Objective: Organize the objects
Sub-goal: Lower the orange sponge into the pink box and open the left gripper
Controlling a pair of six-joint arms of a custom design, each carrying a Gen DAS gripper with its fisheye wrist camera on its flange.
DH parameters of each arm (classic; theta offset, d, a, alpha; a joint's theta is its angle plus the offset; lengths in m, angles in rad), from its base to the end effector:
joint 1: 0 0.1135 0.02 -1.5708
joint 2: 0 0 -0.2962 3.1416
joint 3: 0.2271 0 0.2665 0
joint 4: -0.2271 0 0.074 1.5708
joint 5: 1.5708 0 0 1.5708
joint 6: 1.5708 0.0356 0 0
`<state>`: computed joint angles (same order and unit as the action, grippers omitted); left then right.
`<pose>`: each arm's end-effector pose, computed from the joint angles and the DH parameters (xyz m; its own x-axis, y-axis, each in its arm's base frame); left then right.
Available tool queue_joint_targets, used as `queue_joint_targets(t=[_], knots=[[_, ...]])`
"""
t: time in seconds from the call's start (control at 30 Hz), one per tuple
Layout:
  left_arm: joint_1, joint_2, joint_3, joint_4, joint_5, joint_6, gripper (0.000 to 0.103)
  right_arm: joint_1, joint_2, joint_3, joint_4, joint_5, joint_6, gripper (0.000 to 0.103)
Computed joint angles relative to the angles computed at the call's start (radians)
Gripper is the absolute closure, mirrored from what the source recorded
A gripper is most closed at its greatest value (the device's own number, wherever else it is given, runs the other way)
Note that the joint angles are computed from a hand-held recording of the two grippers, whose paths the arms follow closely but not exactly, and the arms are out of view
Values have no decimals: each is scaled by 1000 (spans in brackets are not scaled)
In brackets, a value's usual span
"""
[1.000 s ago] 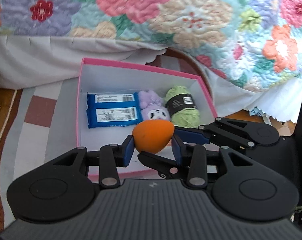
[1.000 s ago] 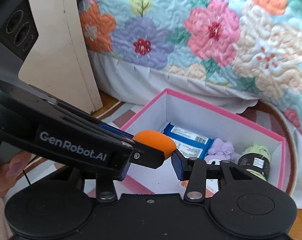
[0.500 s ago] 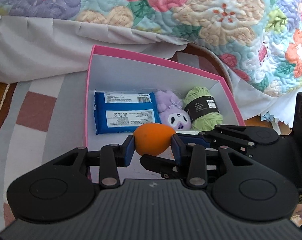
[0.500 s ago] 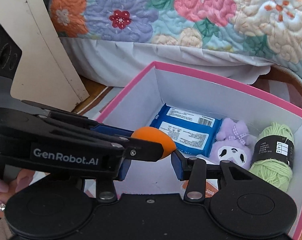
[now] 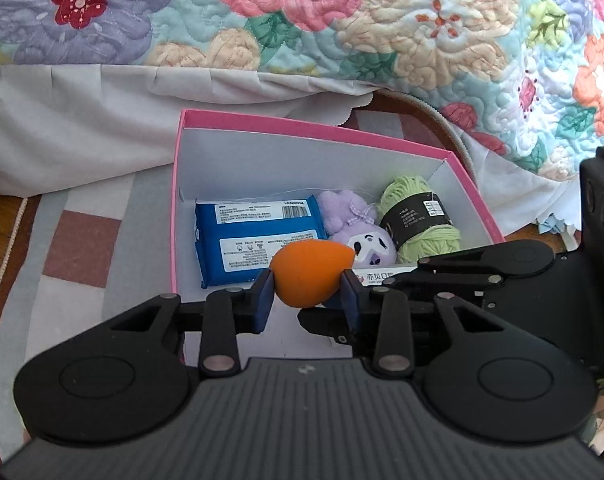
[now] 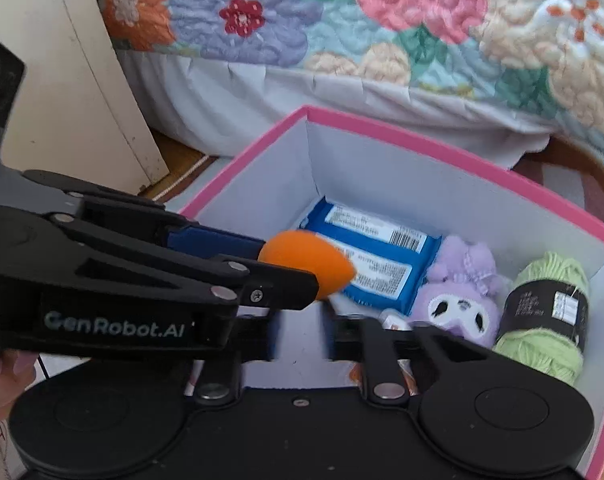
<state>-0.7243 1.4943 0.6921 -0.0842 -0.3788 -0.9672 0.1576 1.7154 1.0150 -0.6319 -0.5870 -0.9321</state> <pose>0.2249 -0.1814 0.1809 -0.6921 -0.4090 -0.5947 -0.2277 0.9056 -0.3579 0.3173 0.0704 0.1844 -0.3634 -0.7346 -0.5729 -0.9254 0.3555 0.1312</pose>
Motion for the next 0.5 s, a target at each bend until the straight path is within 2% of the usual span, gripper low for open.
queue_joint_targets(t=[0.23, 0.5], knots=[[-5, -2, -6, 2, -23, -35, 68, -4, -11, -37, 65, 4, 38, 85], [-28, -46, 51, -125, -38, -32, 69, -37, -41, -59, 107, 7, 79, 80]])
